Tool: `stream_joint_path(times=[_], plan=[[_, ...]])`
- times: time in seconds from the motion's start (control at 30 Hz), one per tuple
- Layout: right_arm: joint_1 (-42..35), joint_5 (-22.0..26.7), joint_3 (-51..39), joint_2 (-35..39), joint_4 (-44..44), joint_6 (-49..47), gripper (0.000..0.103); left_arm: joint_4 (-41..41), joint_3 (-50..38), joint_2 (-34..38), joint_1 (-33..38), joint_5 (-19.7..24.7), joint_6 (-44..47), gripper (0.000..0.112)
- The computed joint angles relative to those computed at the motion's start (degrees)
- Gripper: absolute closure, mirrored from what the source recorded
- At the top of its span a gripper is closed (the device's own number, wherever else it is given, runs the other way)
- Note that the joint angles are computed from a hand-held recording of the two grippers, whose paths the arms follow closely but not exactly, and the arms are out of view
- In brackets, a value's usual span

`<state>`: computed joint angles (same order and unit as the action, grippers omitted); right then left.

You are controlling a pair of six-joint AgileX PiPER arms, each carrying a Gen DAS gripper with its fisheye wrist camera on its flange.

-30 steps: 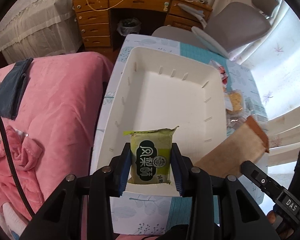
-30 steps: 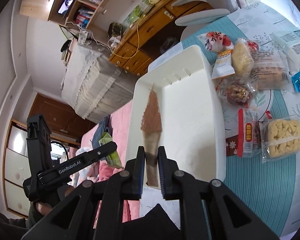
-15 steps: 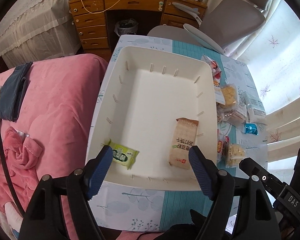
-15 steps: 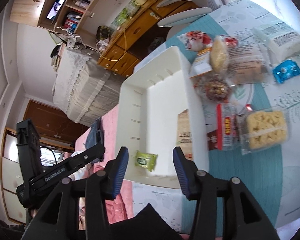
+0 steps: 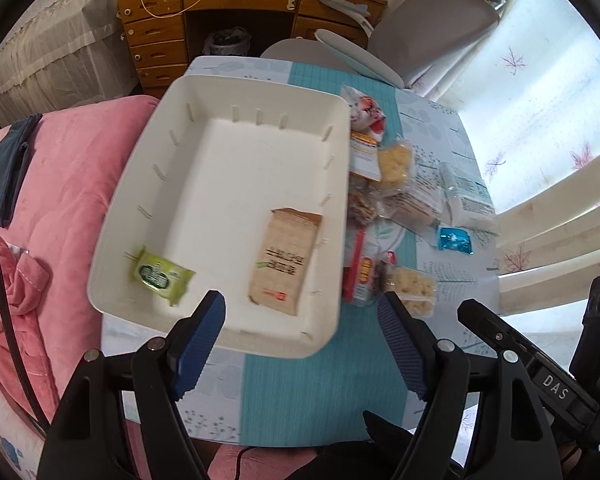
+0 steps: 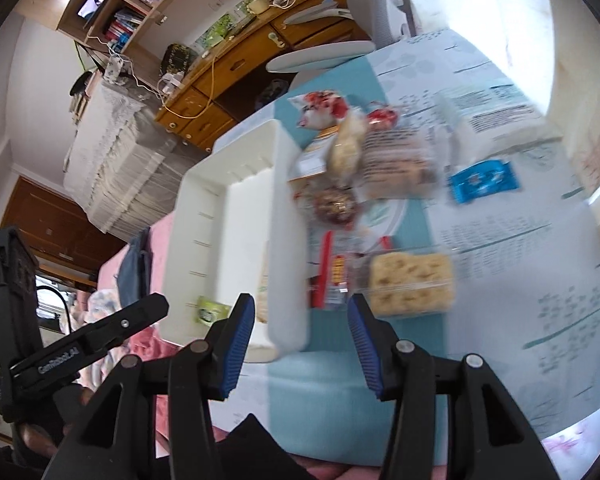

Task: Organize snacks
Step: 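Grasp the cracker box with the left tool while the right tool grasps the blue candy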

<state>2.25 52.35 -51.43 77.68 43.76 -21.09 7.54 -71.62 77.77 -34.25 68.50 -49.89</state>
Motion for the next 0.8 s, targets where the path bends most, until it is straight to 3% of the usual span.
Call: stream_joint_path(times=[0.47, 0.67, 0.8], plan=[[-14.5, 9.1, -7.1, 7.7, -5.3, -14.6, 0.054, 3.1, -9.0, 11.4, -10.9, -0.9, -15.8, 0.031], [-16.9, 8.0, -10.5, 11.2, -8.0, -20.7, 0.054, 2.1, -13.9, 18.3, -13.0, -2.1, -17.6, 0.026], [-17.5, 5.1, -12.0, 13.5, -8.7, -24.9, 0.044, 0.3, -15.8, 22.2, -13.0, -2.7, -17.8, 0.025]])
